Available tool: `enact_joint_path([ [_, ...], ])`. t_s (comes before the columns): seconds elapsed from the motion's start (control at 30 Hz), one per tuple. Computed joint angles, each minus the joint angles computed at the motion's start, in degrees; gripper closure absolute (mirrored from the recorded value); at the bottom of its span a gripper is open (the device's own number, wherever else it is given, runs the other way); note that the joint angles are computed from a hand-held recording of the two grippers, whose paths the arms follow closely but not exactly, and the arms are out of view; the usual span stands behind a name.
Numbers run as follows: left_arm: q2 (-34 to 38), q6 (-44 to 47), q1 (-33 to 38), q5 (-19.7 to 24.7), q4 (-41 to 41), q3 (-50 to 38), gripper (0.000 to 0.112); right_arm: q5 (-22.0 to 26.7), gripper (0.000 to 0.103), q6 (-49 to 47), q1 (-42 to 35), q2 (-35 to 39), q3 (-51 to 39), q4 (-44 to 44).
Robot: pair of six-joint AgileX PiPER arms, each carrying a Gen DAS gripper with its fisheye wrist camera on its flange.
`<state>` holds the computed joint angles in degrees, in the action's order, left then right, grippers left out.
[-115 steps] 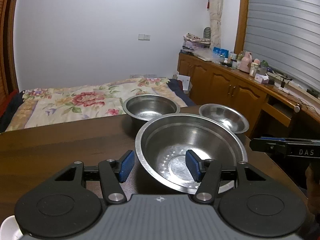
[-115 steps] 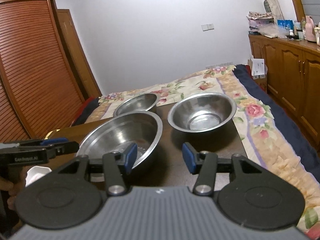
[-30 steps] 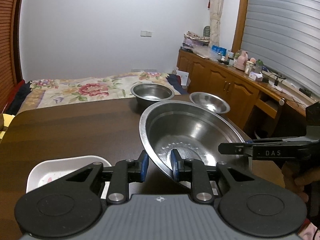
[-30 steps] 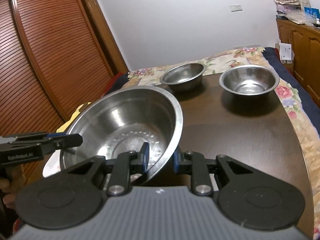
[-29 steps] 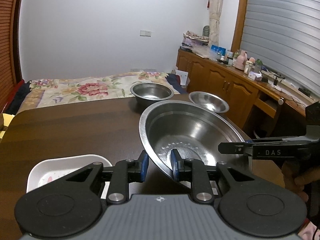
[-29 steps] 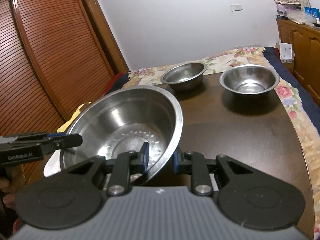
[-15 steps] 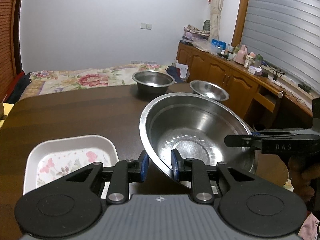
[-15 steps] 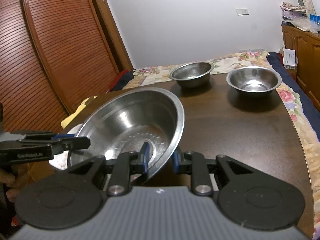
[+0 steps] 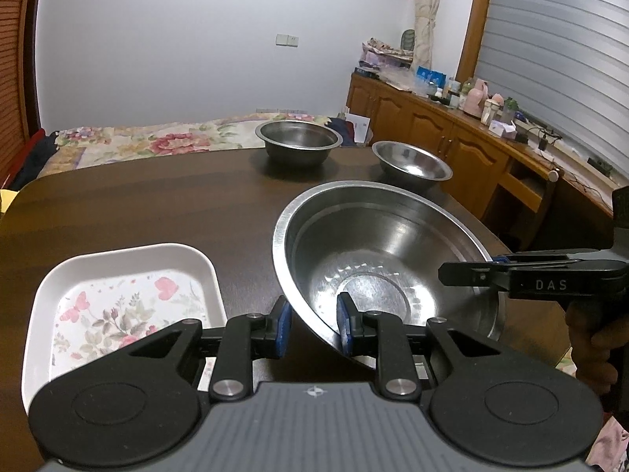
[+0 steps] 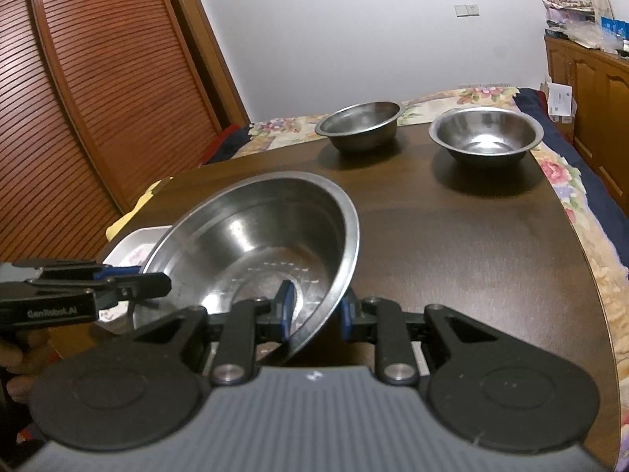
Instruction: Organize plates and bowls
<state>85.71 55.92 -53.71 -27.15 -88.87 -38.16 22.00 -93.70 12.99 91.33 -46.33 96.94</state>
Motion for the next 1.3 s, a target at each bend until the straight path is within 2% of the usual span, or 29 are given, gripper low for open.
enact_joint_path([
  [0.53, 0.8, -2.6, 0.6, 0.5, 1.5, 0.0, 0.084, 0.4, 0.077, 1.4, -0.1, 0.6, -0.4, -0.9],
  [0.9, 0.6, -3.7, 0.2, -0.7, 2.1, 0.5, 0.083, -1.8, 0.076, -0.6, 0.9, 0.4, -0.6, 1.3],
  [1.13, -1.3, -1.9, 0.1, -2.2, 1.1, 0.9, 0.075, -2.2, 0.069, -0.4, 0.1, -1.3, -0.5, 0.8],
  [1.3, -3.0, 4.9, 0.8, -3.5, -2.2, -1.3, 0.075, -2.3, 0.059, 1.6, -0.7, -3.2, -1.6, -2.1],
])
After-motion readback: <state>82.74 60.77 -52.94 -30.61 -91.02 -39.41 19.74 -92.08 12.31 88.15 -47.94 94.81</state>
